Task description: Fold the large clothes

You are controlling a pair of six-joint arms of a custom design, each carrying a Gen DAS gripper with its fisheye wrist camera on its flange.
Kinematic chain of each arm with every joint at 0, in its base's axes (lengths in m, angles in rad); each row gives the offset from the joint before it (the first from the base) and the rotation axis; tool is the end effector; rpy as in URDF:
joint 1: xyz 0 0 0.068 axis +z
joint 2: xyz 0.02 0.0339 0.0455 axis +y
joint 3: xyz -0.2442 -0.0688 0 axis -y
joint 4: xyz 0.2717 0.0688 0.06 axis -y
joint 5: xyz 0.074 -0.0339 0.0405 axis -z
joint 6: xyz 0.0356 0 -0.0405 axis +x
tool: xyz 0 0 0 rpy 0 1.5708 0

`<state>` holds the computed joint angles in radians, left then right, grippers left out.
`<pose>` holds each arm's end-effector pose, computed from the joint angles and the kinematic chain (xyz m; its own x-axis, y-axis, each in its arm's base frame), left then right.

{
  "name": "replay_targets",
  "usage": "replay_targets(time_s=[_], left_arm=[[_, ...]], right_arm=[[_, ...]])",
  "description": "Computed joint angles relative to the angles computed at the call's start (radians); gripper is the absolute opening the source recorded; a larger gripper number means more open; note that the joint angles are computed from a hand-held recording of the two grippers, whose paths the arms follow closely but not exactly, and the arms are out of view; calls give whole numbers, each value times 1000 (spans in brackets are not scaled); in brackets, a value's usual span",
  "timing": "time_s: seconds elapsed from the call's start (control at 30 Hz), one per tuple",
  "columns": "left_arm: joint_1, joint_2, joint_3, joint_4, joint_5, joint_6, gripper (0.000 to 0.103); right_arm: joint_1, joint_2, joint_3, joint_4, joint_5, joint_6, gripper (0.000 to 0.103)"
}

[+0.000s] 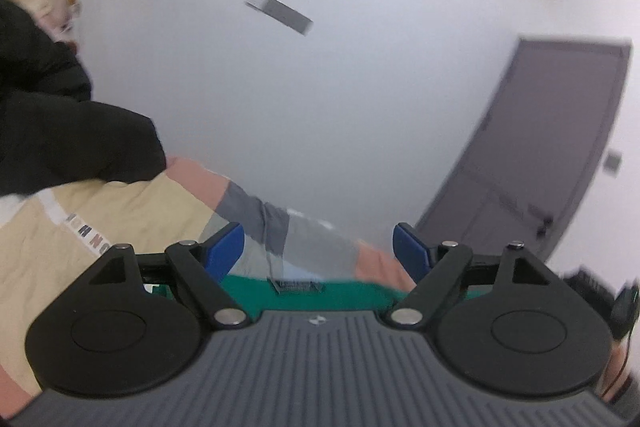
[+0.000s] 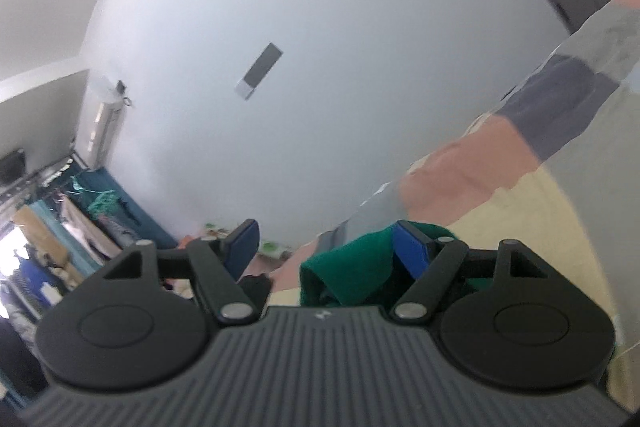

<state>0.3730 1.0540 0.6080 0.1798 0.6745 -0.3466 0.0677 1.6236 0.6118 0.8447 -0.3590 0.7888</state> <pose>0.2582 0.0772 0.2360 -0.3243 -0.4118 -0.8516 0.1768 0.8580 -0.4823 0.3321 0.0351 0.1410 -0.4071 0.6382 -0.6534 -0.1705 0.6497 0.7408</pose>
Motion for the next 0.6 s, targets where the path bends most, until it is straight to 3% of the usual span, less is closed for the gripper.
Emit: replay_targets(time_s=[0.17, 0.27, 0.37, 0.5, 0.6], left_arm=[[-113, 71, 44, -127, -62, 124, 85], [-171, 106, 73, -209, -108, 151, 84], [-205, 111, 76, -253, -108, 184, 84], [-240, 109, 42, -210, -139, 202, 84], [-252, 165, 48, -194, -164, 203, 82]], right_arm=[[67, 3, 39, -92, 22, -116, 76], [196, -23, 51, -193, 170, -328, 76], [279, -4, 74, -248, 208, -432, 75], [368, 14, 77, -249, 344, -512, 69], [371, -23, 38, -186, 343, -518, 68]])
